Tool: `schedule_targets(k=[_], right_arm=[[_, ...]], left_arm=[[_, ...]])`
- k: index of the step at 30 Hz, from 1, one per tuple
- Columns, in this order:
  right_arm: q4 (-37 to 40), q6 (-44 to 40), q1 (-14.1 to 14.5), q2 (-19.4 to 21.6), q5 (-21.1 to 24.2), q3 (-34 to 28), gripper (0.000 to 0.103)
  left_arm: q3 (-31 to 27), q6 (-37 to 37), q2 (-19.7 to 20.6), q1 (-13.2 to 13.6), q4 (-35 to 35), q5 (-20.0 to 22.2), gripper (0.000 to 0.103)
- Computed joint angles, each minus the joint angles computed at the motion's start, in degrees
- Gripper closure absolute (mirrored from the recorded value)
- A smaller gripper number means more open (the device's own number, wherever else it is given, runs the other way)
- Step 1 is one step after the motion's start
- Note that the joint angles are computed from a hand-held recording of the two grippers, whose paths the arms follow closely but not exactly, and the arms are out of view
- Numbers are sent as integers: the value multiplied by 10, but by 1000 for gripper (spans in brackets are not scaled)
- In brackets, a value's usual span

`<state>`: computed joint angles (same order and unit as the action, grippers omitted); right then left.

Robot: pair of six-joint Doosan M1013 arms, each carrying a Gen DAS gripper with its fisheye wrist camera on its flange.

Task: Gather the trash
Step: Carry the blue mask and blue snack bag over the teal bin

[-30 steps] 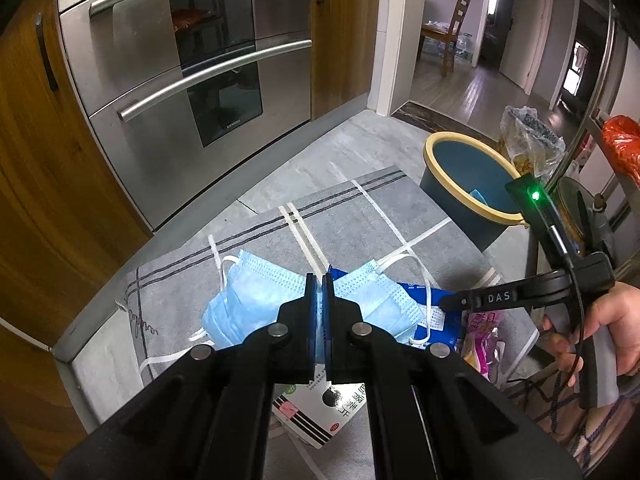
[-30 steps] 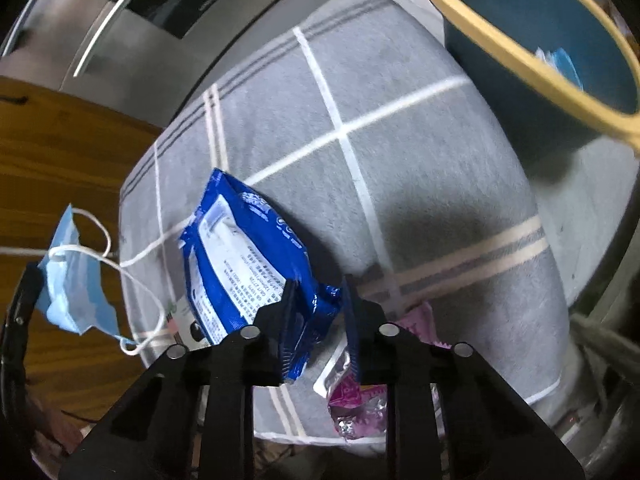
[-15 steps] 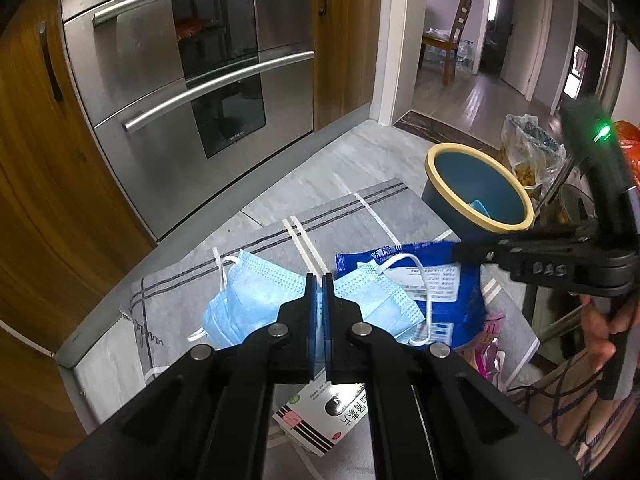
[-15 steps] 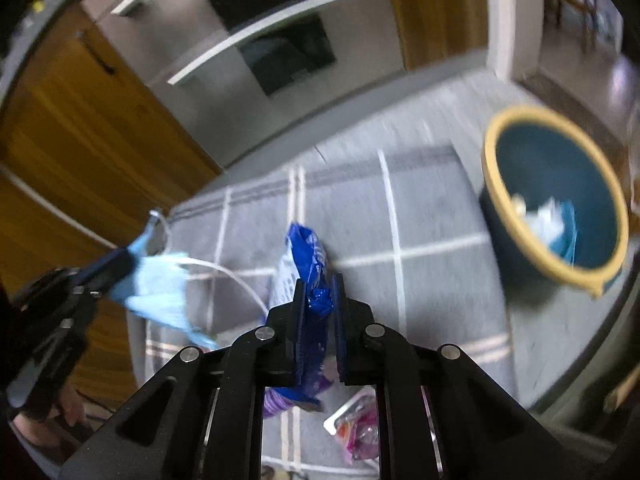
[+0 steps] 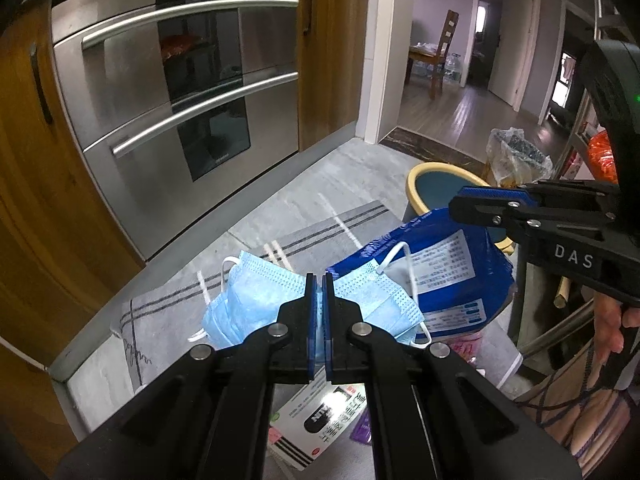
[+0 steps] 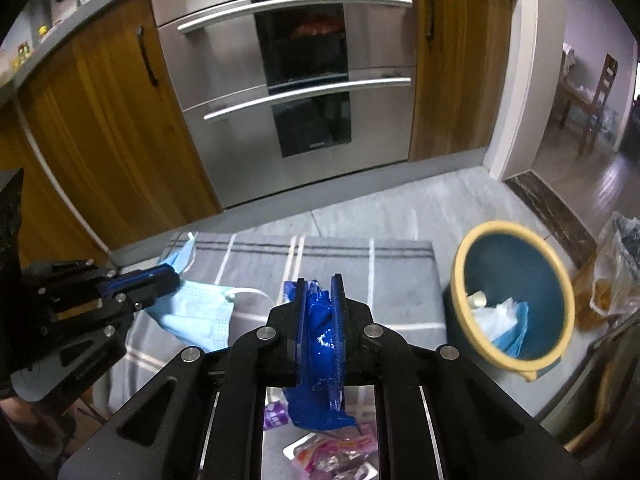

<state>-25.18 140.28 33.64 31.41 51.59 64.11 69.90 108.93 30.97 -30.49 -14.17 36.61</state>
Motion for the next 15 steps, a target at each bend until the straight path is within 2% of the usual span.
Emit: schedule_targets(k=[7, 15], right_arm=[[-44, 29, -6, -9, 4, 5, 91], [-91, 89, -30, -25, 19, 26, 91]], left_arm=[[-19, 17, 7, -11, -9, 1, 100], [-79, 36, 40, -25, -13, 33, 100]])
